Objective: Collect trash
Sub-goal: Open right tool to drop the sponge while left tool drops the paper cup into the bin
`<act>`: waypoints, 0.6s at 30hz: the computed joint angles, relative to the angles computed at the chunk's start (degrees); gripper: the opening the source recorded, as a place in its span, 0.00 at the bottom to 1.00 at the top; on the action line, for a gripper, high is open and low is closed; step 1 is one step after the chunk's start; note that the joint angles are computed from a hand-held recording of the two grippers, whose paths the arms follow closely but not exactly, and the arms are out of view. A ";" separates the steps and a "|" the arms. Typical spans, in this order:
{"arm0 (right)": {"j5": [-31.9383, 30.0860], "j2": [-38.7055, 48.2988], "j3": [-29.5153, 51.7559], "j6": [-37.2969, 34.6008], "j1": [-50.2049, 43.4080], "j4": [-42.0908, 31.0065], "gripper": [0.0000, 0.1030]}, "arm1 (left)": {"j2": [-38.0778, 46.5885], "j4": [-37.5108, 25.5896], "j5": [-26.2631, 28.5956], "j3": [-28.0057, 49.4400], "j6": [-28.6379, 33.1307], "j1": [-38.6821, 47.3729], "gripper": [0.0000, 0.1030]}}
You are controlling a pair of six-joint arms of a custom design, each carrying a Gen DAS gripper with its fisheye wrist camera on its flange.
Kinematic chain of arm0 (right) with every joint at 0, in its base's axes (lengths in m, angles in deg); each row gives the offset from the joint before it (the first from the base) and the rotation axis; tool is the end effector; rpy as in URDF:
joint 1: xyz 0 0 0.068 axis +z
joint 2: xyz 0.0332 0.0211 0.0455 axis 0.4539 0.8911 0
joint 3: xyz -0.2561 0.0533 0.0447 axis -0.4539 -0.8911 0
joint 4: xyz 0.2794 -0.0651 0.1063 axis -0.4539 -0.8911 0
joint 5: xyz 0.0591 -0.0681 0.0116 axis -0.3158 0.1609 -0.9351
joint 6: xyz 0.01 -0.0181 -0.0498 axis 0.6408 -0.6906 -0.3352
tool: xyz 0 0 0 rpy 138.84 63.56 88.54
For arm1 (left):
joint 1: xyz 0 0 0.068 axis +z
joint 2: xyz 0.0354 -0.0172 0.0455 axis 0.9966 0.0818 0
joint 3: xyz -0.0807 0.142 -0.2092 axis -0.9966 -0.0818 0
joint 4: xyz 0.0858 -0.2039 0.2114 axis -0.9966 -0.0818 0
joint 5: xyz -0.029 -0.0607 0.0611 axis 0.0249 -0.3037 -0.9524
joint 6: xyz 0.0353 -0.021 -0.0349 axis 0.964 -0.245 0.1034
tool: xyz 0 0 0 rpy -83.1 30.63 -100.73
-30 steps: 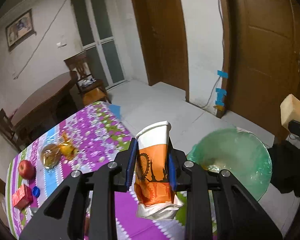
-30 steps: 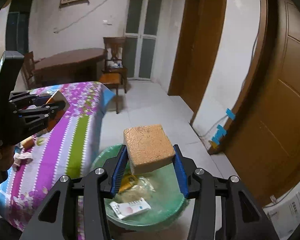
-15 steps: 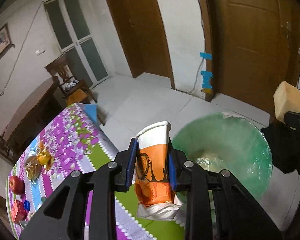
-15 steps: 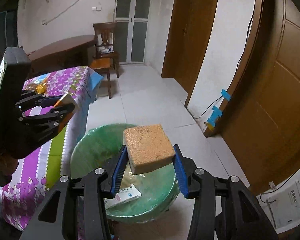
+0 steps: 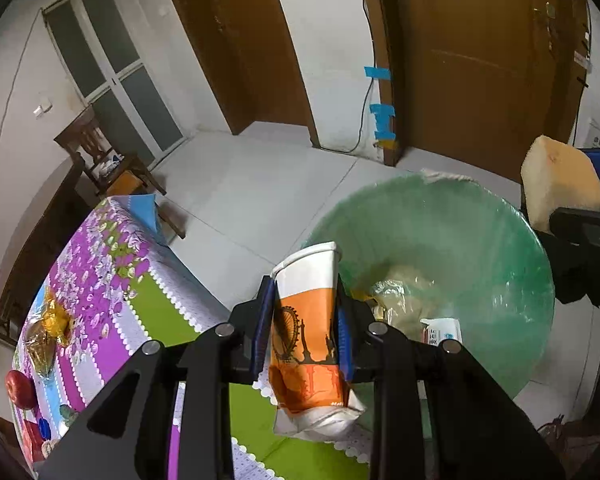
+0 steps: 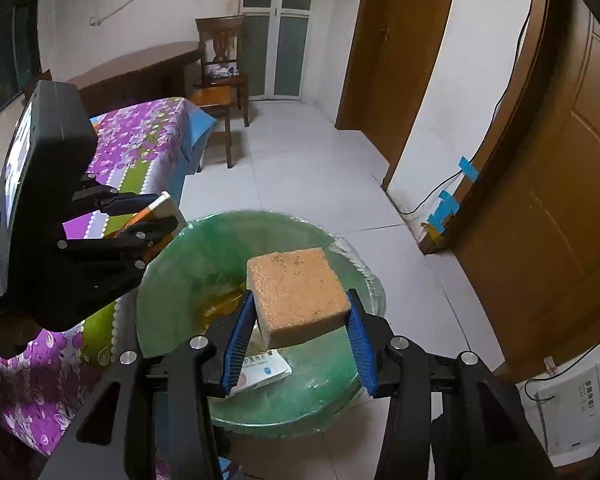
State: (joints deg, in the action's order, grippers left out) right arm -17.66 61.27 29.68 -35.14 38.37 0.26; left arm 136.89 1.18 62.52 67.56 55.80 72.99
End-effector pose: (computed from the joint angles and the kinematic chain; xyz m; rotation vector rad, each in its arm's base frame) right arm 0.2924 0.0581 0.2145 -0.4506 2.4383 -0.0175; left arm 0.3203 -0.0651 0.1612 0.4863 2.3985 0.1717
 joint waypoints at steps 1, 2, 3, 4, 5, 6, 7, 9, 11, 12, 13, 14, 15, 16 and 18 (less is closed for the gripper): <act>0.20 0.62 0.32 0.17 0.39 0.00 0.45 | 0.34 0.02 0.27 0.05 0.19 0.09 0.26; 0.53 1.23 0.48 0.42 0.95 0.11 0.45 | 0.60 0.10 0.33 0.04 0.31 0.12 0.26; 0.42 1.36 0.20 0.29 0.90 0.34 0.45 | 0.83 0.14 0.39 0.05 0.48 0.13 0.26; 0.36 1.81 0.32 0.29 1.10 0.34 0.45 | 1.20 0.14 0.46 0.15 0.69 0.08 0.26; 0.13 1.86 0.27 0.12 1.02 0.17 0.45 | 1.37 0.22 0.43 0.12 0.82 0.07 0.26; 0.18 2.37 0.44 0.27 1.38 0.13 0.45 | 1.46 0.25 0.39 0.07 1.00 0.10 0.26; 0.28 2.78 0.49 0.40 1.70 0.17 0.45 | 1.69 0.20 0.55 0.10 1.24 0.13 0.26; -0.05 3.53 0.84 0.36 1.77 -0.11 0.46 | 2.10 -0.06 0.91 0.41 1.58 0.25 0.26; -0.11 4.16 1.24 0.49 1.94 -0.42 0.46 | 2.28 -0.01 0.57 0.49 1.55 -0.10 0.26; 0.11 4.68 1.67 0.62 2.24 -0.55 0.46 | 2.35 -0.07 0.70 0.58 1.72 -0.06 0.26; 0.29 5.05 2.05 0.75 2.44 -0.74 0.46 | 2.39 -0.19 0.86 0.69 1.99 -0.09 0.26; 0.33 5.19 2.17 0.80 2.50 -0.91 0.45 | 2.46 -0.26 0.94 0.80 2.14 -0.18 0.26; 0.32 5.71 2.68 0.90 2.56 -1.21 0.45 | 2.51 -0.70 1.47 1.10 2.39 -0.13 0.26; 0.38 6.19 3.09 1.06 2.65 -1.34 0.46 | 2.65 -1.07 2.08 1.48 2.58 0.12 0.26; 0.27 6.66 3.19 1.15 2.32 -1.17 0.46 | 2.80 -1.76 3.25 2.31 2.65 0.37 0.26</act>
State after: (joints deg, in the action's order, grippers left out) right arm -17.40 67.92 32.87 -33.99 40.68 -0.91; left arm 139.69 -0.59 65.77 69.87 58.46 73.37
